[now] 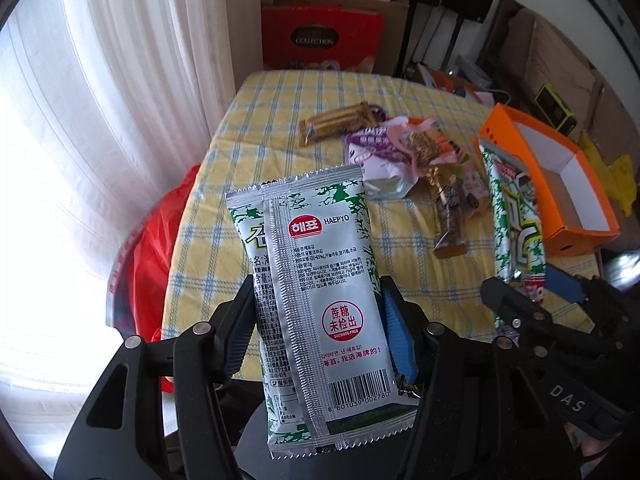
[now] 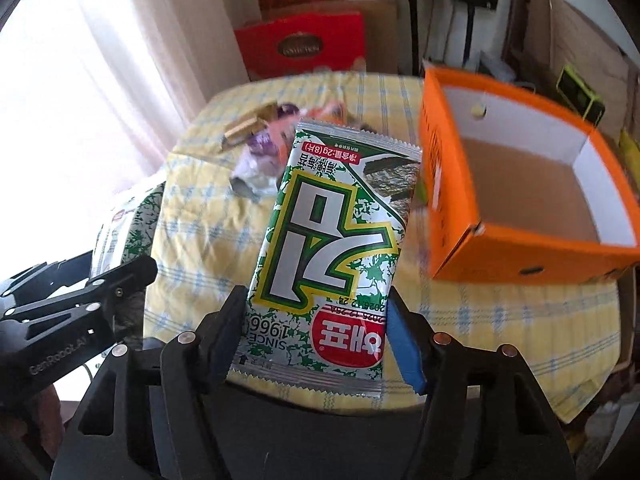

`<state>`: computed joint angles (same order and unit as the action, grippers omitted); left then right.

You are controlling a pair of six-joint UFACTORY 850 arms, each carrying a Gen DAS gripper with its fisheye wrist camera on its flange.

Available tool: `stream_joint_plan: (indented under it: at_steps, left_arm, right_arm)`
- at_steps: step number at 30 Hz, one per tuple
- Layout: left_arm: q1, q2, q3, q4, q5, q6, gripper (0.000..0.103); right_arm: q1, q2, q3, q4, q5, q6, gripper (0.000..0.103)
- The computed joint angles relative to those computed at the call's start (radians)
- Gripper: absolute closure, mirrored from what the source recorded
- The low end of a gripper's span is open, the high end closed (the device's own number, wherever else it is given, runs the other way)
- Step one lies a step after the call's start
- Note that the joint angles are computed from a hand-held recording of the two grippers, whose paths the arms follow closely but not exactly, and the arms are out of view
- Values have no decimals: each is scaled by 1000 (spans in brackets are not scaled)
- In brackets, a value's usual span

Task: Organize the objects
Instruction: 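Lift both seaweed packs and carry them over the orange box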

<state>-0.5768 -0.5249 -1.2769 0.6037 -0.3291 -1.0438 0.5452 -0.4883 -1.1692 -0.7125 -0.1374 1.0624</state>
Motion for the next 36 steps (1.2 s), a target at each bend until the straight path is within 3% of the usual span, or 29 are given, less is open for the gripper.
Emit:
stream_joint_plan:
  at_steps: [9,12,18,22,36]
  left_arm:
    - [-22,34,-10,126,-9,-109,48]
    - [-31,32,-29,134,-10,-106,48]
    - [-53,7,-90,106,-17,-60,48]
    - [-68,-27,-156,12,-21,49,48]
    - [-136,-177,-423,-112,-108,232,47]
  right_arm:
    - [-5,92,57,-476,-11,451,35]
    - [-11,118,72,-553,-24,522,35]
    - [-34,155,90,-581,-44,546,35]
    - [-60,178,103,-509,-48,464,35]
    - [-152,245,147,-493,-61,428,35]
